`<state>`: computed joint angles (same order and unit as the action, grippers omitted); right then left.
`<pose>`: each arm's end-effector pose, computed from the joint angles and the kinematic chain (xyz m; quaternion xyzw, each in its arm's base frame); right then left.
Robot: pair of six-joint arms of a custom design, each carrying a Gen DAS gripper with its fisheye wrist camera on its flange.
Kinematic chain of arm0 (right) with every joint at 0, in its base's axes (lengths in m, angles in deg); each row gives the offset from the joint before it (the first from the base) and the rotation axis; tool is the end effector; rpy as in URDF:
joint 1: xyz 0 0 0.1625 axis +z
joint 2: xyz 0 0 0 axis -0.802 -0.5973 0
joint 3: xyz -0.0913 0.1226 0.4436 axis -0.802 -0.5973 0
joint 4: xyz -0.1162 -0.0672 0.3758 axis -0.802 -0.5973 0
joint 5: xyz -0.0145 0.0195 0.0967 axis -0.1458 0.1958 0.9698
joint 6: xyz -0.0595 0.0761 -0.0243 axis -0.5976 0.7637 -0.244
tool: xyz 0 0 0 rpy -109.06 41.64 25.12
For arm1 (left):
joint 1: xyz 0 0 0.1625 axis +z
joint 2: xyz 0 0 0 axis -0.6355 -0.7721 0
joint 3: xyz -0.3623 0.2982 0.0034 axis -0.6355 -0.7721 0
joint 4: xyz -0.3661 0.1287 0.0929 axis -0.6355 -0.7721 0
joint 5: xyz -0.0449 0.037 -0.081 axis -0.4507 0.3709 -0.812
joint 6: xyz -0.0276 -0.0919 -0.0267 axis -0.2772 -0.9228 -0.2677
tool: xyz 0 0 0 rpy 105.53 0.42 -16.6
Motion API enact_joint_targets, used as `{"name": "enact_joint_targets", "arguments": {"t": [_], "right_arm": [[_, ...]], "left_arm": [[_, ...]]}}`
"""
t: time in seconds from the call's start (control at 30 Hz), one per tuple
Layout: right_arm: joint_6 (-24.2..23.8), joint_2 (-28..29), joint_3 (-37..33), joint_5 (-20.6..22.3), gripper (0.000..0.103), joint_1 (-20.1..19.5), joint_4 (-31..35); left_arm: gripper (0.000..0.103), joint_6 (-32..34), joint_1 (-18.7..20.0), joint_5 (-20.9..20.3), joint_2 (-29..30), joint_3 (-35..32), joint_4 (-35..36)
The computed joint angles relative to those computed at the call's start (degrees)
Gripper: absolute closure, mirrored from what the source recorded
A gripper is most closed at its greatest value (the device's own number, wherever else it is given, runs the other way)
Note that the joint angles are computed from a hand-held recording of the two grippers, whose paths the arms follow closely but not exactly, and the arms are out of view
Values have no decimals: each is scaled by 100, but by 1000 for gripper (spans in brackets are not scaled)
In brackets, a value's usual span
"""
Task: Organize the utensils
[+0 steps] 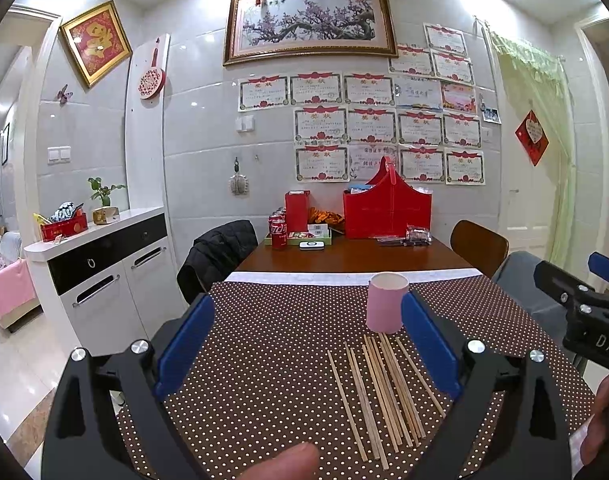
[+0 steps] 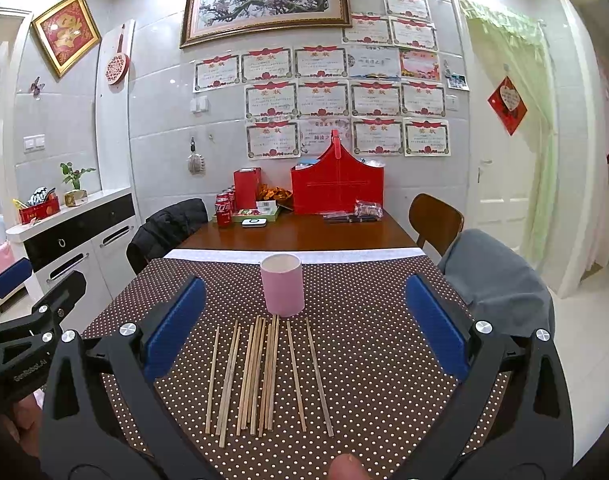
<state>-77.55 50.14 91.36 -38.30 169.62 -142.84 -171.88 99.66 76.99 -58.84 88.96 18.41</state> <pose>0.4024 -0.6488 0.1054 0.2052 -0.7391 0.5721 0.2902 -0.1532 -0.6655 0.3492 0.2452 0.7242 -0.5586 0.3215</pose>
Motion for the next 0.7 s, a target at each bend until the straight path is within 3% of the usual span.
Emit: {"name": "enact_joint_targets", "arguments": {"t": [0.37,0.53,0.7], "right_arm": [[155,25,-120,-129,5,-147,388],[417,23,-159,-167,5,-353,819],[763,4,-254,-195,5,-610,1499]], "left_arm": [[10,-211,329,-204,566,-725,691],[10,-537,610,-372,1254,-1659,1707],[10,-829,901,-491,2235,-3058,3058]]}}
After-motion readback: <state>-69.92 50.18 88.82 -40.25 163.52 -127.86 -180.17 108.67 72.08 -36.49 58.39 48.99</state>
